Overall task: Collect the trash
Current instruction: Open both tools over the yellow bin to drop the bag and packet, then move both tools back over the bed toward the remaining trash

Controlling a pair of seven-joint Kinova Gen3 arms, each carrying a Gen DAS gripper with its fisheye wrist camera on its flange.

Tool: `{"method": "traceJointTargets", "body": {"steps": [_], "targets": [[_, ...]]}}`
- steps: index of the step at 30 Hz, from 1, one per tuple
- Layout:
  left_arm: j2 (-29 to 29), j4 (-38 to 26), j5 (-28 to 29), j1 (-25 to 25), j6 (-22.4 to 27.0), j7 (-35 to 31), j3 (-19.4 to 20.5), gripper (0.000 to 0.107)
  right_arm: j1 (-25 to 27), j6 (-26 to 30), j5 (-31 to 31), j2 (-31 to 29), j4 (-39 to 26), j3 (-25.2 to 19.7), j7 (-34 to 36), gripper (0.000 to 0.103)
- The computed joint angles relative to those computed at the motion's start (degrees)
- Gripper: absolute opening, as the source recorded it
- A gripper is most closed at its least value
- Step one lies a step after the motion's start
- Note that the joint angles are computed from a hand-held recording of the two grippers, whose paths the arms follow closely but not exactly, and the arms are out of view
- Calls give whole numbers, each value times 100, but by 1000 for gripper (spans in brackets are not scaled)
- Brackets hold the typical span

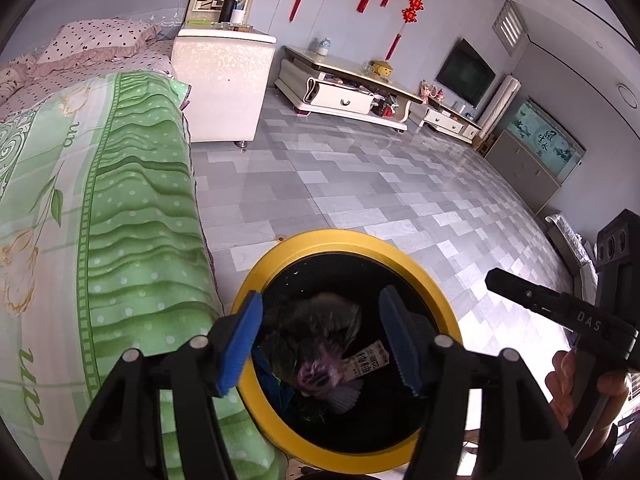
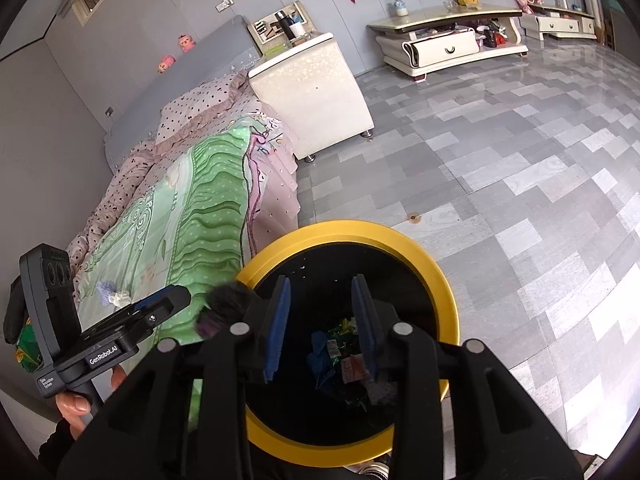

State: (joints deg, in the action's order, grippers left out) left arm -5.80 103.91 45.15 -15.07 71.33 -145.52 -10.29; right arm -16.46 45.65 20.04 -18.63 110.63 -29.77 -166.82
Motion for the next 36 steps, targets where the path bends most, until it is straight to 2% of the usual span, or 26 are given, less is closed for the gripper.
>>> {"method": "traceJointTargets", "body": {"steps": [3, 4, 5, 10, 16, 26, 31, 36], "targets": [[-5, -12, 14, -66, -28, 111, -50, 77, 67, 90, 33, -107, 13, -59, -103, 38], [-16, 1, 26, -93, -56, 135, -75, 81, 92, 89, 41, -139, 21, -83, -137, 45], [-16, 2, 36, -121, -76, 150, -102, 82, 97, 93, 28, -175, 24, -95, -140, 50], [-13, -31, -9, -280, -164, 105, -215, 85, 188, 51, 128, -166, -56, -282, -168, 60], [68, -165, 20, -598, -173, -113, -436, 86, 155, 37, 423, 153, -392, -590, -230, 68], [511, -745, 190, -1557, -5, -360, -737, 87, -470, 255, 1760, 1333, -1373, -1016, -747, 73], [828, -1169, 263, -2112, 80, -348, -745, 87, -1032, 343, 2355, 2084, -2019, -960, -687, 74], [1184, -1610, 280, -2650, -37, -323, -652, 88, -1660, 368, 2771, 2816, -2722, -773, -287, 74]]}}
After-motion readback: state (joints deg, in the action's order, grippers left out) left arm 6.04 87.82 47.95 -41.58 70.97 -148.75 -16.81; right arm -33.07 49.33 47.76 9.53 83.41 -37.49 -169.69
